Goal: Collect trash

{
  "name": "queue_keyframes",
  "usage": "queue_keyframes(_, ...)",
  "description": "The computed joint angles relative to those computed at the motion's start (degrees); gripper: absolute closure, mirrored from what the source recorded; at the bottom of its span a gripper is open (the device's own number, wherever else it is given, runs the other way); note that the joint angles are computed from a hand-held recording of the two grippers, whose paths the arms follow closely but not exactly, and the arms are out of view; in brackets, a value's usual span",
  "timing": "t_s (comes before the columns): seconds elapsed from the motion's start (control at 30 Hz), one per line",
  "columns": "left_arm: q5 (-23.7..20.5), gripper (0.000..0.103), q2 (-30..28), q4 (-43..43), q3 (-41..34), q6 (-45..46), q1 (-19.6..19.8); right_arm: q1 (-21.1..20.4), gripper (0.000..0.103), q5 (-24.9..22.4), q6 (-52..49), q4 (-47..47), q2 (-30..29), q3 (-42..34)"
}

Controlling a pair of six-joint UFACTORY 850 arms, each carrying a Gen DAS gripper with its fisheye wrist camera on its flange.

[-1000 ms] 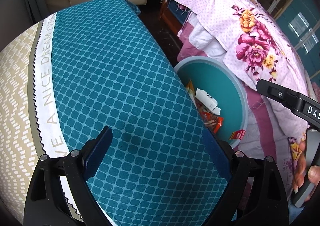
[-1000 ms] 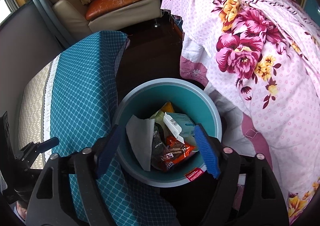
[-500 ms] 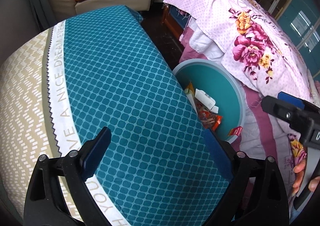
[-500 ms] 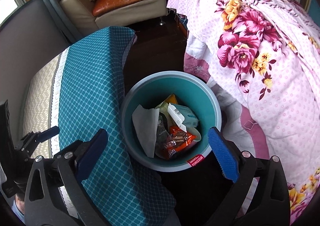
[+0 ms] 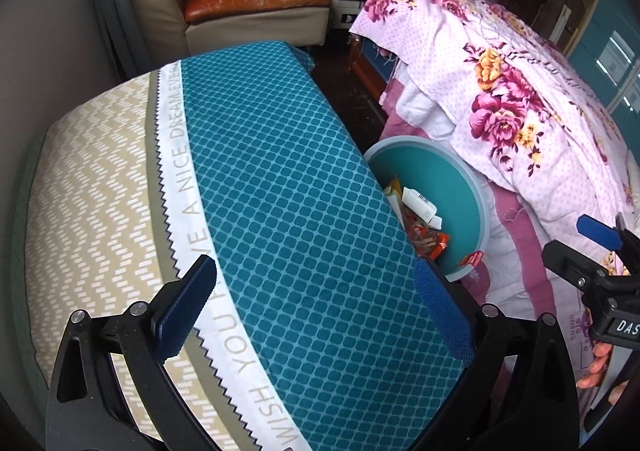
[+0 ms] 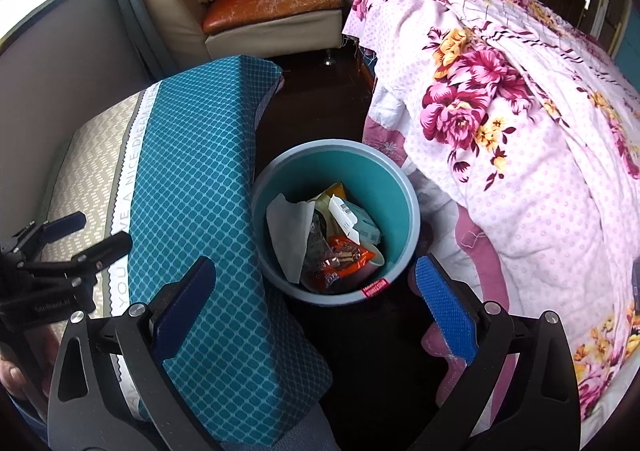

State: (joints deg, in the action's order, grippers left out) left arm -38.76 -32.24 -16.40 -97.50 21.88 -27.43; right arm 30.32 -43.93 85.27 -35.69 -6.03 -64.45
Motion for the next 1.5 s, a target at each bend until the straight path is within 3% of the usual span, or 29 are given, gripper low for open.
queue_keyframes(0.27,4.02,0.004,5.88,0.08,6.65,0.39,-0.21,3.61,0.007,-3.01,4.97,-3.16,2.94,2.22)
queue_keyframes(0.63,5.13,0.004,7.4,-0.66,8.4,1.34,-0.51,5.91,0.007,-7.49,4.46,-4.36,2.12,0.5)
queue_keyframes(1.5,3.13,0.004,0.81,0.81,3.05,-0.49,-0.15,0.03,0.007,-0.54,-1.88,2.39,-1.99,-0.66)
